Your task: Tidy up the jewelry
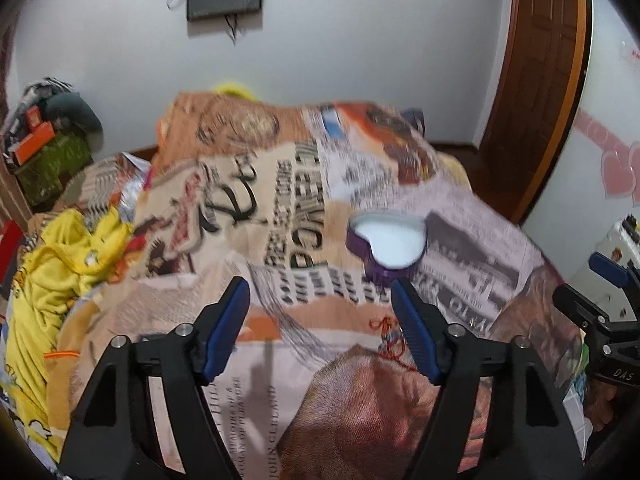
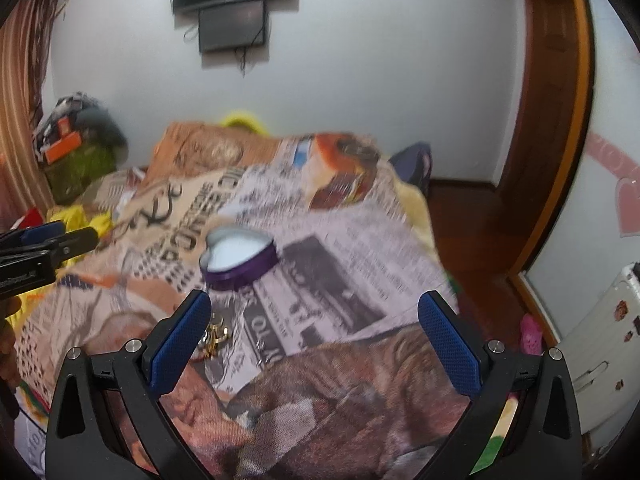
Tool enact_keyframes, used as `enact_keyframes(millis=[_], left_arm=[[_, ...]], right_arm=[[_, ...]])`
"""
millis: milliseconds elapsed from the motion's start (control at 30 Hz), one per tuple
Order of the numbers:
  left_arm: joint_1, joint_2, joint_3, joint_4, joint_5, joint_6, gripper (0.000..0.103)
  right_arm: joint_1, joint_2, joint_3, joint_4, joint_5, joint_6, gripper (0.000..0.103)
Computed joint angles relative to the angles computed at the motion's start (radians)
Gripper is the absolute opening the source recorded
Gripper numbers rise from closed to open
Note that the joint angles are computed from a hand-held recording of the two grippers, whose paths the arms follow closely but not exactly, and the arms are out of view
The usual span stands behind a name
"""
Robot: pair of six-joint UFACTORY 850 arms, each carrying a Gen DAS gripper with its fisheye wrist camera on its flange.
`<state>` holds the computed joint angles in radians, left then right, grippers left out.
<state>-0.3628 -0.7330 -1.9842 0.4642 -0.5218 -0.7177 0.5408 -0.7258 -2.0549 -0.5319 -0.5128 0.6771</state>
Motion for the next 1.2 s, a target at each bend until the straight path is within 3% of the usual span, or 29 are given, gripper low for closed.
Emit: enact_keyframes(millis=[67,167,267,500,567,733,1000,1100,1200], left_arm=[[0.008,-0.033,-0.037,-0.119,-0.024,0.111,0.056],[0.015,-0.081,-0.094,-0.259,-0.067,0.247,0.044],[0.019,-0.113,-0.13,-0.367,-0.098,0.355,0.04],[0.016,-0.156,-0.173,-0.452,-0.122,0.418,0.035],[0.013,-0.163,-0.18,-0.463,-0.126,0.442,0.029],[0.018,-0.188,-0.208,-0.531,-0.157,0.506,0.013],[0.023,-0.201,-0.214,-0.585,-0.159,0.542,0.012],[0.02,-0.199,-0.207,-0.575,-0.151,0.539,0.006],[0.022,-0.19,-0.192,-0.587,-0.137,0.542,0.006]], right_arm=[[-0.007,-0.024,-0.024,0.074,-0.01,-0.072,0.095],[-0.014,-0.063,-0.068,0.189,-0.039,-0.188,0.088],[-0.019,-0.089,-0.096,0.27,-0.064,-0.271,0.078],[-0.034,-0.162,-0.184,0.449,-0.14,-0.438,0.05],[-0.037,-0.178,-0.206,0.482,-0.155,-0.468,0.042],[-0.037,-0.198,-0.232,0.538,-0.17,-0.521,0.035],[-0.031,-0.263,-0.33,0.569,-0.226,-0.568,0.028],[-0.032,-0.299,-0.382,0.577,-0.261,-0.568,0.025],[-0.034,-0.314,-0.405,0.582,-0.273,-0.57,0.012]])
